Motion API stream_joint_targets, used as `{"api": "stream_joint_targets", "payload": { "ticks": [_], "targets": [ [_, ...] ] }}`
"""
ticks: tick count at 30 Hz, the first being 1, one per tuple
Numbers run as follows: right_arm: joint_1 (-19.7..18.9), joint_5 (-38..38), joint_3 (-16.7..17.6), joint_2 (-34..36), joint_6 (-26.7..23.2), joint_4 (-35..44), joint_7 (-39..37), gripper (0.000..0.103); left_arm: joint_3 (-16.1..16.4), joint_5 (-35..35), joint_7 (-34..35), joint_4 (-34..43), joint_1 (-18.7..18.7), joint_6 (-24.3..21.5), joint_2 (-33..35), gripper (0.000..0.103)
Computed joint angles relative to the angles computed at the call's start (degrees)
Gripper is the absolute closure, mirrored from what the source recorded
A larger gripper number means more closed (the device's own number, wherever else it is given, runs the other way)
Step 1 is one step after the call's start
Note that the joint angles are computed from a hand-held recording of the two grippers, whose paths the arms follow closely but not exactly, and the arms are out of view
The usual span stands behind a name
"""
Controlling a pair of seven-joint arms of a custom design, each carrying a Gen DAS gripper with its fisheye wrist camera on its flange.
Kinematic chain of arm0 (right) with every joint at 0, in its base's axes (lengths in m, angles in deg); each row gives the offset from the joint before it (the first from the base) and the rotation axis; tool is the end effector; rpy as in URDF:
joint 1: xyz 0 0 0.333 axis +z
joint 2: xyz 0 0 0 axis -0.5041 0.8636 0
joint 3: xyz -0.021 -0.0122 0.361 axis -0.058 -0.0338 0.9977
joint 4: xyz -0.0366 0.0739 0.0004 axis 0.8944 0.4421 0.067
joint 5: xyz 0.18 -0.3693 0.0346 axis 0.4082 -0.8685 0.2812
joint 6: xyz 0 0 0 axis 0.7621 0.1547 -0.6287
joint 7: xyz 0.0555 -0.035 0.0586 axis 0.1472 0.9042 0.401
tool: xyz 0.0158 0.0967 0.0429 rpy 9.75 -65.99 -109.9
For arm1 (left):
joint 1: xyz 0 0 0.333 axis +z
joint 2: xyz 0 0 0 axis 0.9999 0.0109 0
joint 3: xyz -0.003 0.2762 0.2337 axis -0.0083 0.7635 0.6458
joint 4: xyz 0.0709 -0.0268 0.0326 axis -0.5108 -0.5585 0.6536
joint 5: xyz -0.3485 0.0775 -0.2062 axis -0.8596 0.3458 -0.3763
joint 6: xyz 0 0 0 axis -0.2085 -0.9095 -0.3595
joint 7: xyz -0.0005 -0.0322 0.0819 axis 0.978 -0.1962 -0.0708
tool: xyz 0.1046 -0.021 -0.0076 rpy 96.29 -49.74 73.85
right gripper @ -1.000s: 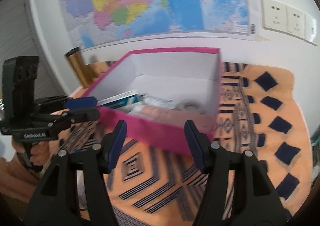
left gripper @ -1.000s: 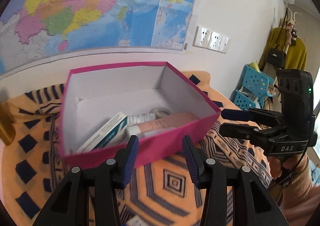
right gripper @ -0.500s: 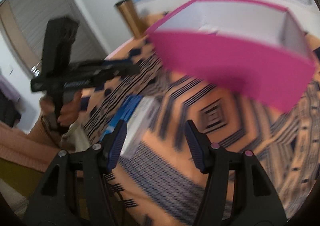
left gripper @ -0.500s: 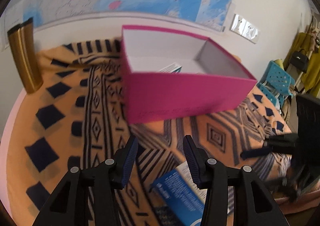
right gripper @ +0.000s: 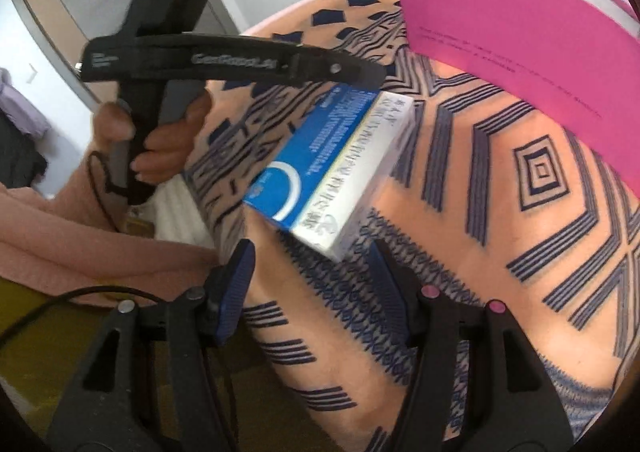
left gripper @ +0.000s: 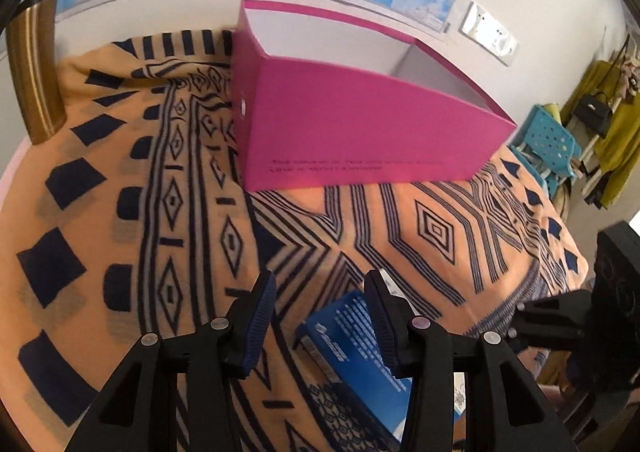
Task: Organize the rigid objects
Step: 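Move both tools down to the blue-and-white medicine box on the blanket, then grasp the blue medicine box with the right tool while the left tool grips its end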
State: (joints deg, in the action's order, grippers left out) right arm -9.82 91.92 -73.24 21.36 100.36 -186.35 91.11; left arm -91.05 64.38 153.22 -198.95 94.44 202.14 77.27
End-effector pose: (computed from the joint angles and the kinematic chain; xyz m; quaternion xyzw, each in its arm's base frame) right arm 0.5719 0.3377 0.3839 -0.8569 0.3994 0.0393 0.3234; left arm 0.6492 -0.2726 0.3787 -0.5505 0.7545 -0.3485 0.0792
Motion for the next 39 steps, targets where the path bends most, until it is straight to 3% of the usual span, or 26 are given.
{"api": "stream_joint_targets", "payload": {
  "ticks": [4, 9, 14, 21, 24, 28, 37, 39],
  "targets": [
    [0.6, -1.3, -0.9, 0.3, 2.6, 0.1, 2.5, 0.043, -4.1, -1.3, 3.0, -0.3, 3.3, -1.1, 0.8, 0.057],
    [-0.7, -1.0, -0.9, 0.6, 4.1, 0.5, 4.6, 0.044, -3.1, -2.5, 2.8, -0.7, 2.5, -1.1, 0.1, 0.056],
    [-0.8, -3.4, -2.1, 1.3, 6.9, 1.0, 9.4, 0.044, -5.3, -4.5, 4.7, -1.1, 4.6, -1.4, 0.4, 0.055],
    [-3.3, -4.8, -2.6, 3.1, 10.8, 3.0, 17.3, 0.044, -14.0, -8.3, 12.0, -1.2, 10.8, -2.7, 3.0, 0.055],
    [-5.9, -1.7, -0.4, 3.0, 10.9, 3.4, 15.3, 0.044, -12.2, -8.4, 11.8, -0.9, 9.0, -2.3, 2.6, 0.055],
    [-7.5, 1.8, 1.4, 3.0, 9.6, 3.8, 11.7, 0.044, -12.5, -9.8, 11.9, -0.5, 9.3, -2.4, 3.0, 0.058],
    [-6.9, 6.9, 1.6, 5.1, 6.7, 6.2, 8.3, 0.044, -11.9, -11.1, 12.0, 0.0, 8.4, -2.8, 2.8, 0.063],
    [-6.6, 7.0, 1.4, 5.4, 6.2, 6.6, 8.3, 0.05, -11.6, -11.3, 12.0, 0.2, 8.0, -2.8, 2.8, 0.063]
  ]
}}
